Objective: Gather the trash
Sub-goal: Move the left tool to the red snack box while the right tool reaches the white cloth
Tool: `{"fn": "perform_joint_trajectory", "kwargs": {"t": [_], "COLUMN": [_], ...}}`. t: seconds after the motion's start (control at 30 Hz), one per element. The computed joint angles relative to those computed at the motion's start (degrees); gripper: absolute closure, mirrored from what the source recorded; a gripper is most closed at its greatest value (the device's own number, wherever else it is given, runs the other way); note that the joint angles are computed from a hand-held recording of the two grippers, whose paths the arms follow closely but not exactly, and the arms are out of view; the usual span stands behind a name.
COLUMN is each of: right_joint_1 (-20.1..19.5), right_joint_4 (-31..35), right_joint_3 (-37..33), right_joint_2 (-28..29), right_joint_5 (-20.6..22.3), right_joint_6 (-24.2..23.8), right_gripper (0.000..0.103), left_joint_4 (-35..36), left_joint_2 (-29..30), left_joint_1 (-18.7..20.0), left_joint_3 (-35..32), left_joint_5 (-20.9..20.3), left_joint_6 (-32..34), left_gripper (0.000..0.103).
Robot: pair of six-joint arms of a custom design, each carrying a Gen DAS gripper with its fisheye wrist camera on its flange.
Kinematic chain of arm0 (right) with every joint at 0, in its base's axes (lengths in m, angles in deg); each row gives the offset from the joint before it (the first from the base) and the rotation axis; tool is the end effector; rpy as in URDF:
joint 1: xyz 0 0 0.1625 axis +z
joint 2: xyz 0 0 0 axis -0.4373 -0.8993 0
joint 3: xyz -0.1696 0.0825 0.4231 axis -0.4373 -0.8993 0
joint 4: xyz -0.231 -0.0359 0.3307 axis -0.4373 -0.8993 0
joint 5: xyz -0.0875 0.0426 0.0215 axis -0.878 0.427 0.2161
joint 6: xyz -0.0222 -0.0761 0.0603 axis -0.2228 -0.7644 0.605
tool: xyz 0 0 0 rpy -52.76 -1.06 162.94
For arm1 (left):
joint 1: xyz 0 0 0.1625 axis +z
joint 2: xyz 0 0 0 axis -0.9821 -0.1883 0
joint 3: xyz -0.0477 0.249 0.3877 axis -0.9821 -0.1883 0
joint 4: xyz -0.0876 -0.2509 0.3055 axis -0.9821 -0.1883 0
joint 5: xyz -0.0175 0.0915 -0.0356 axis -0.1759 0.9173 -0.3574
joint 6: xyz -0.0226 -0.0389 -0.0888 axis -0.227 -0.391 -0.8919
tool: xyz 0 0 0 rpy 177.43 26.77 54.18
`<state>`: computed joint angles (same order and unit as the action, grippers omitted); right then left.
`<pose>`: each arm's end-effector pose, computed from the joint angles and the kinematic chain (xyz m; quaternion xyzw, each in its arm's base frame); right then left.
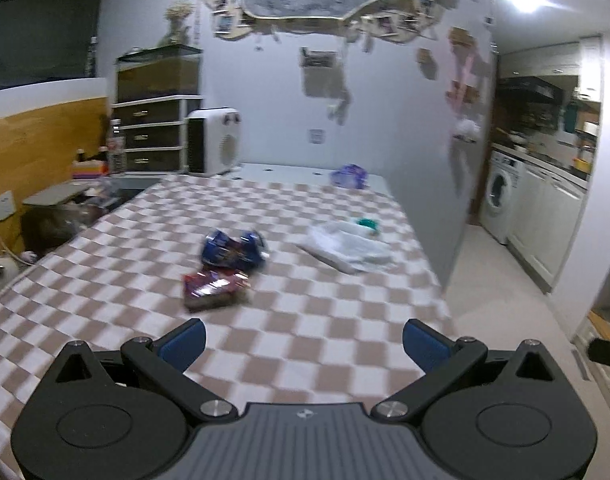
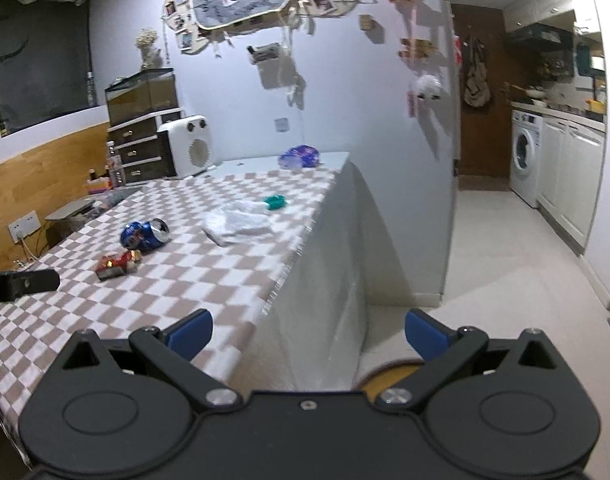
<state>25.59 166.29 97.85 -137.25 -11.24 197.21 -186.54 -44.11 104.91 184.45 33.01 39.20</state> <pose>0.4858 -0.2248 0.2478 0.0744 -0.7671 0.5472 0.3265 -0.2704 -0.3634 0.5139 0.3348 0.8228 -0.4041 0.2183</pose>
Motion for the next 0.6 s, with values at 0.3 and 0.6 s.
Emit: {"fn": "perform_joint_trajectory", "kwargs": {"t": [0.3,0.6], "right_joint_1": [-5.9,-10.9], "right_joint_4": [12.4,18.2], "right_joint_3": [-0.7,-3.2], "right_joint_2": [-2.4,-3.6], "right_joint_5": [-5.6,-7.2], "right_joint_6": [-9.1,-11.9], "right_gripper": [0.000,0.000], "left_joint_4": [-6.9,-12.1], "left_joint_2": [10.6,21.6], "left_joint_1": [11.4,21.0], "left_joint_3": [-8.6,-15.7], "left_joint_5": [0.2,-3.2], "left_joint_6": [6.6,5.0], "left_gripper": [0.000,0.000]}}
